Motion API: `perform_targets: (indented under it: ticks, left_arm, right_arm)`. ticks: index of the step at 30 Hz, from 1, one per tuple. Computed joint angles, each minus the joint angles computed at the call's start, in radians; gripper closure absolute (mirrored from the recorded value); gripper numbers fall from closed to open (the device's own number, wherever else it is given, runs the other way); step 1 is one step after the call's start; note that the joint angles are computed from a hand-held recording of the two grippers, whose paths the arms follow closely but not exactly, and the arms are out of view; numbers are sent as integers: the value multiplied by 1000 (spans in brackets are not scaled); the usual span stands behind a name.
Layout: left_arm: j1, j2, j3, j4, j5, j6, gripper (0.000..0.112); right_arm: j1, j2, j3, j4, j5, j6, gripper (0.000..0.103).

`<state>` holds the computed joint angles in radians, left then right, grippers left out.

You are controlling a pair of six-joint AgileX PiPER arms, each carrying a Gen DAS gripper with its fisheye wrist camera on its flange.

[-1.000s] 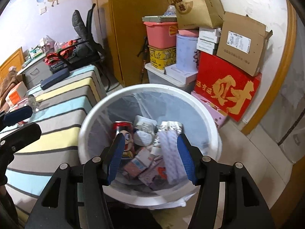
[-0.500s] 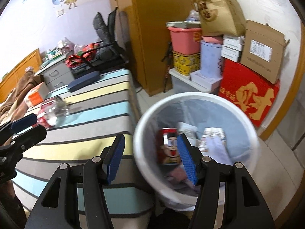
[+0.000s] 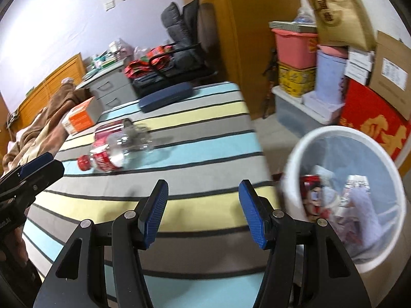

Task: Collect trash
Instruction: 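Move both tools back over the bed toward the bottle and soda can, then grasp the clear plastic bottle with the right tool while the left tool grasps the red soda can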

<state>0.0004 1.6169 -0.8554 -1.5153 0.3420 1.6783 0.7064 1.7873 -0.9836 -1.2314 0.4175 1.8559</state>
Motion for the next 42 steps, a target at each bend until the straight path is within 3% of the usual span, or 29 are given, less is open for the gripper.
perform_targets:
  ticks: [5, 8, 13, 17, 26, 29, 34, 38, 42]
  left_arm:
    - [87, 38, -42, 52, 43, -15, 41]
    - [121, 75, -98, 152, 54, -94, 41]
    - [171, 126, -180, 208, 99, -99, 41]
    - [191, 187, -276, 298, 155, -161, 40]
    - [212, 350, -530, 473, 314, -297, 40]
    - [208, 423, -643, 564, 348, -396, 40]
    - [208, 484, -725, 572, 379, -390, 40]
    - [190, 535, -796, 627, 399, -421, 40]
    - [171, 581, -860, 631, 453, -417, 40]
  right_arm:
    - [15, 72, -100, 83, -23, -59, 44]
    - [22, 110, -163, 137, -25, -116, 44]
    - [3, 191, -298, 357, -61, -313, 44]
    - [20, 249, -402, 366, 20, -280, 44]
    - [-21, 344, -555, 550, 17, -297, 39]
    - [-28, 374, -613, 658, 50, -382, 38]
    - [-29, 435, -729, 776, 168, -529, 36]
    - [-35, 420, -699, 839, 173, -608, 31]
    - [-22, 351, -584, 782, 159, -544, 31]
